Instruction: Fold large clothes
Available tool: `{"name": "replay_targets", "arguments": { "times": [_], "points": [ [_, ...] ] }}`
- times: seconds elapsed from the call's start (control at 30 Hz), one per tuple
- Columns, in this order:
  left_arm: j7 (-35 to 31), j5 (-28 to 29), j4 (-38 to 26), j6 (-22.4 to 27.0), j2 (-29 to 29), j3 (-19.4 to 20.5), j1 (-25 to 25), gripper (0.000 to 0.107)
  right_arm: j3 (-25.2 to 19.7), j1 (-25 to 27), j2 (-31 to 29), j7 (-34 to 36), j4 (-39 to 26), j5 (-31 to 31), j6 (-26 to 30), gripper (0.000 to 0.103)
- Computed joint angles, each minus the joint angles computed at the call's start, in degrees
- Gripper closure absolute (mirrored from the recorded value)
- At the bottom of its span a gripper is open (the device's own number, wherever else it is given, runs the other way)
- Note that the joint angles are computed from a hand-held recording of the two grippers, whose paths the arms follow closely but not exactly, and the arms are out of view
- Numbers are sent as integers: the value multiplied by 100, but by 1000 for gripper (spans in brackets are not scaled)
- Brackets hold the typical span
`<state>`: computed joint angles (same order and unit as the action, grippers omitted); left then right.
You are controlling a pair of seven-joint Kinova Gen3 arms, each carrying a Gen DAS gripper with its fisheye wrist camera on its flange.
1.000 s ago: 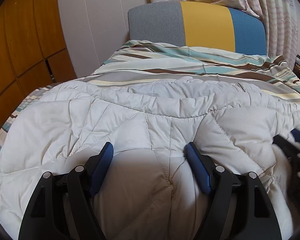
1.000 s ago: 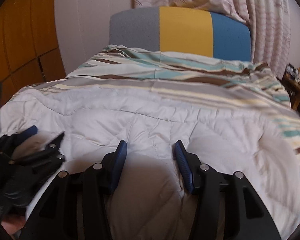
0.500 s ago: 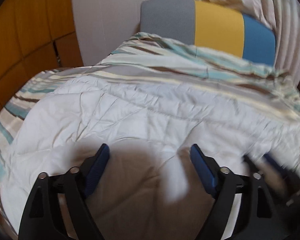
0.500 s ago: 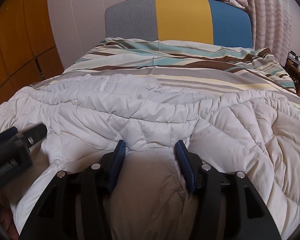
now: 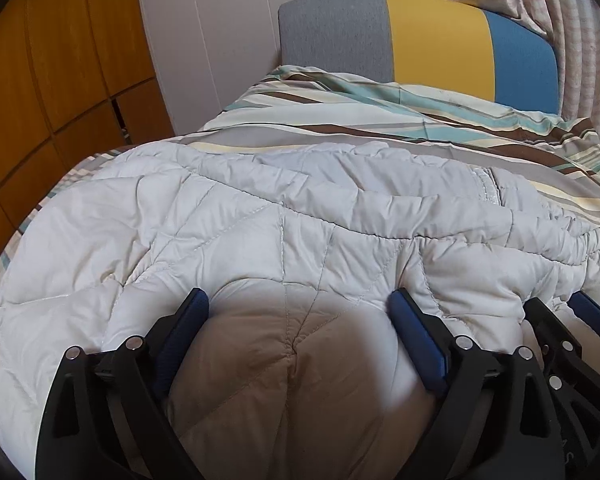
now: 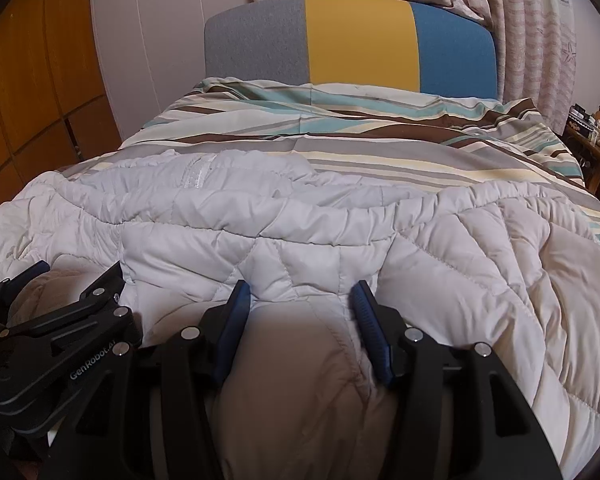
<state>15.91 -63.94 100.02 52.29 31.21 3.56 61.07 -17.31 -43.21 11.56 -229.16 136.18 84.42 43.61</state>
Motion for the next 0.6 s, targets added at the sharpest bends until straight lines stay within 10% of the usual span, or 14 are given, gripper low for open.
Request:
{"name": "replay_targets", "arguments": {
  "times": [0.6],
  "points": [
    [-540,-22,712,-702,-928,372,-427,8,4,73,-600,368,111,-259,-314,44]
  ]
}}
